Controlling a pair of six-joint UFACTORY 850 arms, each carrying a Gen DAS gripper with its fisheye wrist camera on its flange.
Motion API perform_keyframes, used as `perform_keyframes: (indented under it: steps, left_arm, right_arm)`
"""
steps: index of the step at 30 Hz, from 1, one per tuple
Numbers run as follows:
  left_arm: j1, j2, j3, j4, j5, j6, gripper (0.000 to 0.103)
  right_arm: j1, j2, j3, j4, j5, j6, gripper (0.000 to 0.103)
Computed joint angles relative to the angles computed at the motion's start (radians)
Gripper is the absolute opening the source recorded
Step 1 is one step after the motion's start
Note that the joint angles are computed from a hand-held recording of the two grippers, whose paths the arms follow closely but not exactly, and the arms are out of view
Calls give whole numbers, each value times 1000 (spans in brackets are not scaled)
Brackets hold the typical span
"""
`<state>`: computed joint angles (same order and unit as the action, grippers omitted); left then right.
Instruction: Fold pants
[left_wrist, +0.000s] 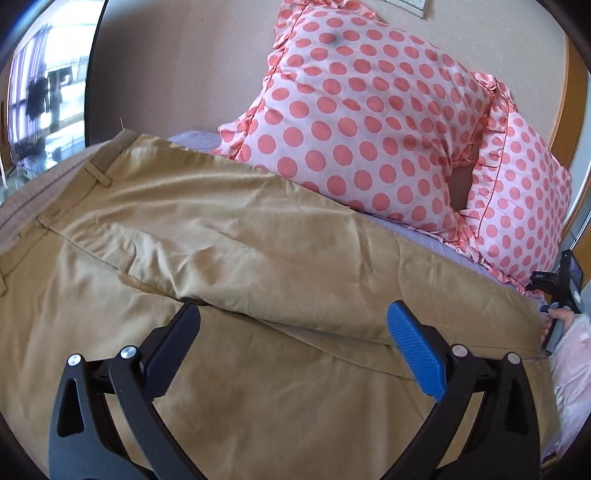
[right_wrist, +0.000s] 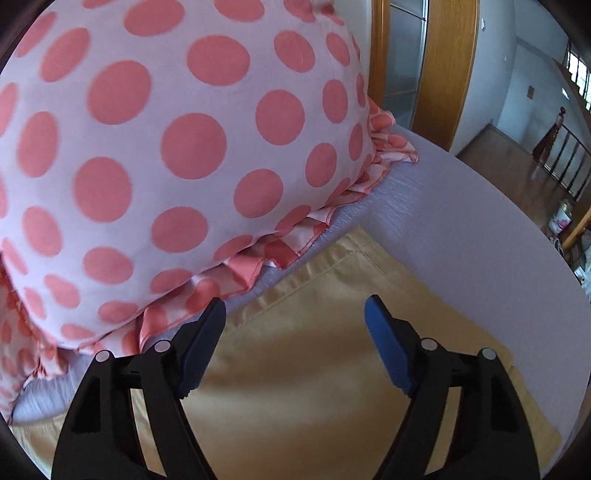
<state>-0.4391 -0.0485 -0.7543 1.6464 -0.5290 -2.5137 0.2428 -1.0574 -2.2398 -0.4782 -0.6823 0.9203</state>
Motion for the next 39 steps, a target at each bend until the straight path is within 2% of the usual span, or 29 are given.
perform_keyframes:
  steps: [3, 5, 6, 7, 8, 9, 10, 11, 13, 14, 17, 19, 21, 22, 24, 25, 27, 29, 30, 32, 35, 37, 39]
  left_arm:
    - [15, -2, 3, 63, 44, -52, 101]
    - [22, -4, 3, 80, 67, -63, 101]
    - [25, -5, 2, 84, 76, -68, 101]
    - [31, -5, 3, 100, 87, -86, 101]
    - [34, -4, 6, 117, 94, -106, 101]
    - [36, -4, 6, 122, 98, -114, 101]
    - [36, -5, 6, 122, 99, -116, 101]
    - [37, -6, 5, 128, 103, -119, 101]
    - [40, -5, 8, 152, 113, -138, 101]
    - [41, -6, 8, 158, 117, -143, 101]
    - [47, -4, 12, 181, 129, -168, 101]
    - [46, 0, 17, 206, 125, -193, 101]
    - [45, 4, 21, 231, 124, -218, 101]
    - [46, 5, 24, 249, 125, -237, 101]
    - [50, 9, 31, 311, 131, -297, 101]
    - [53, 11, 35, 355, 135, -338, 101]
    - [60, 15, 43, 467, 141, -440, 101]
    - [55, 20, 48, 490, 129, -456, 101]
    - [47, 28, 50, 457, 120, -417, 101]
    - [27, 47, 54, 369, 101, -314, 101]
    - [7, 82, 68, 274, 71, -210, 101]
    - [12, 103, 81, 307, 71, -234, 101]
    - [35, 124, 99, 425, 92, -349, 101]
  right_arm:
    - [-12, -169, -280, 92, -139, -48, 80]
    - [-1, -197, -309, 11, -162, -23, 73]
    - [2, -173, -261, -9, -137, 0, 70]
    - [4, -125, -171, -44, -89, 33, 60]
    - [2, -69, -67, -68, -20, 59, 41]
    - [1, -21, 19, -111, 22, 101, 27]
    - [-8, 32, 115, -111, 95, 121, 17]
    - [-20, 74, 189, -98, 159, 124, 11]
    - [-43, 142, 306, -24, 265, 91, 6]
    - [-53, 182, 372, 19, 319, 74, 6]
    - [-87, 372, 682, -16, 607, 157, 5]
    - [-106, 511, 891, 99, 783, 69, 5]
    - [-108, 649, 1092, 129, 962, 73, 5]
    - [-109, 718, 1177, 103, 1004, 118, 5]
    - [-101, 821, 1318, 91, 1042, 166, 5]
    - [-106, 848, 1362, 33, 1041, 238, 5]
    - [-128, 842, 1377, -145, 1059, 447, 5]
    - [-146, 849, 1392, -302, 1081, 638, 8]
    - [-155, 847, 1394, -335, 1090, 683, 11]
    - [-167, 823, 1373, -417, 1108, 777, 35]
    - [-162, 815, 1361, -406, 1114, 775, 44]
    - [-158, 787, 1338, -334, 1118, 708, 42]
    - [-153, 750, 1306, -278, 1119, 630, 16]
